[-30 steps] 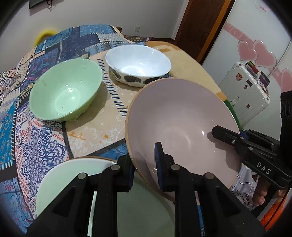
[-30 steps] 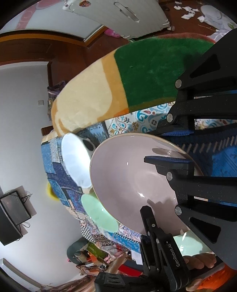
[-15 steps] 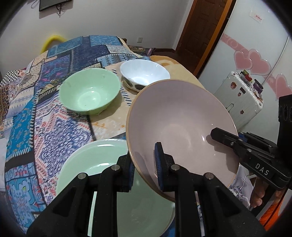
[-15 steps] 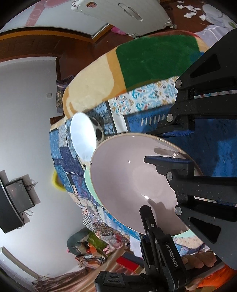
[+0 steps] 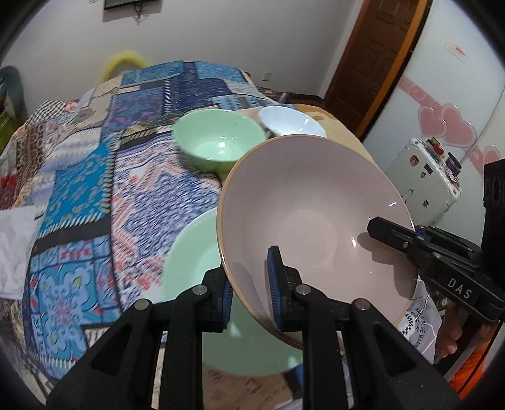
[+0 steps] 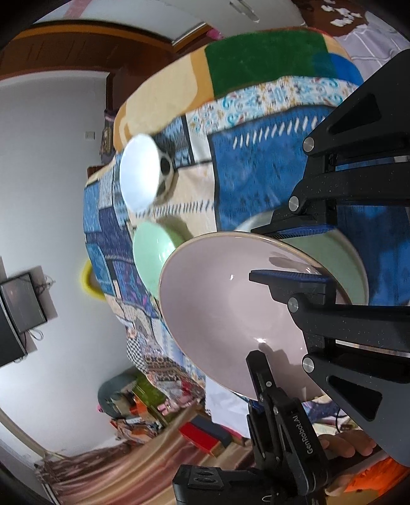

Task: Organize plates and bowls
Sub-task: 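Lift the pink bowl with both tools and carry it beside the plate stack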

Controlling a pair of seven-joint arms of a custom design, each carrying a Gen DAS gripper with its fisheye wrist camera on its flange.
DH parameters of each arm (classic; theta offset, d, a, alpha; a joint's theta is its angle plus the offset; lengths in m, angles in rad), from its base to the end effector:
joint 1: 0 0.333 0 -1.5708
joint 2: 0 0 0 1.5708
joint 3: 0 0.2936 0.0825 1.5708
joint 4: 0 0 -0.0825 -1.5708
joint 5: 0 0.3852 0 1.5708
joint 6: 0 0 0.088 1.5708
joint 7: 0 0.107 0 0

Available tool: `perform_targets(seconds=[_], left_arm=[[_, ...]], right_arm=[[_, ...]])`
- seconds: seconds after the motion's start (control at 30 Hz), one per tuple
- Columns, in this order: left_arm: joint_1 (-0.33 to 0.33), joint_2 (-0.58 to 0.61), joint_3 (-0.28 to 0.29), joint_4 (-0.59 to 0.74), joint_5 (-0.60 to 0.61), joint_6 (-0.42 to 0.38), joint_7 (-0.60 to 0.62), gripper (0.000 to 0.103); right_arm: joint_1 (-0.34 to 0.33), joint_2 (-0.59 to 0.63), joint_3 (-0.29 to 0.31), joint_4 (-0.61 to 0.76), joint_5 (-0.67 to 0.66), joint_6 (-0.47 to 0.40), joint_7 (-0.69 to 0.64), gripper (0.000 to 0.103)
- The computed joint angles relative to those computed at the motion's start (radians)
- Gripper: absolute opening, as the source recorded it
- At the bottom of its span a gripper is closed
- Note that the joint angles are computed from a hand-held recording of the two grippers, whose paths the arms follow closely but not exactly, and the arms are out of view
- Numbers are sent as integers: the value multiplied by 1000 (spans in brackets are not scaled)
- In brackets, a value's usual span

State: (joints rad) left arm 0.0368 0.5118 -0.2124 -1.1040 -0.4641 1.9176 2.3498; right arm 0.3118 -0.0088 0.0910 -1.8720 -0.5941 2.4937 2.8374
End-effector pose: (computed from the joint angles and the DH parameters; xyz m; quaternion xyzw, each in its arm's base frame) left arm 0.7090 -0.1154 0.5542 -0.3484 0.8837 -0.3126 0.0076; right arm 0.5566 0.2408 0.5598 -0.4716 0.7949 -0.2258 0.3079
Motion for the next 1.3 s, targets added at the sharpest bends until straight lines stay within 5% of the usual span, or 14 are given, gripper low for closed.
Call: perform_targets(seconds=[0.73, 1.3], left_arm=[[123, 7, 57, -11, 10, 37, -9, 20], [185, 256, 50, 333, 92, -46, -158, 20]], right_arm=[[100, 313, -18, 358, 170, -5, -245, 17], [149, 648, -27, 815, 370, -157, -505, 18]])
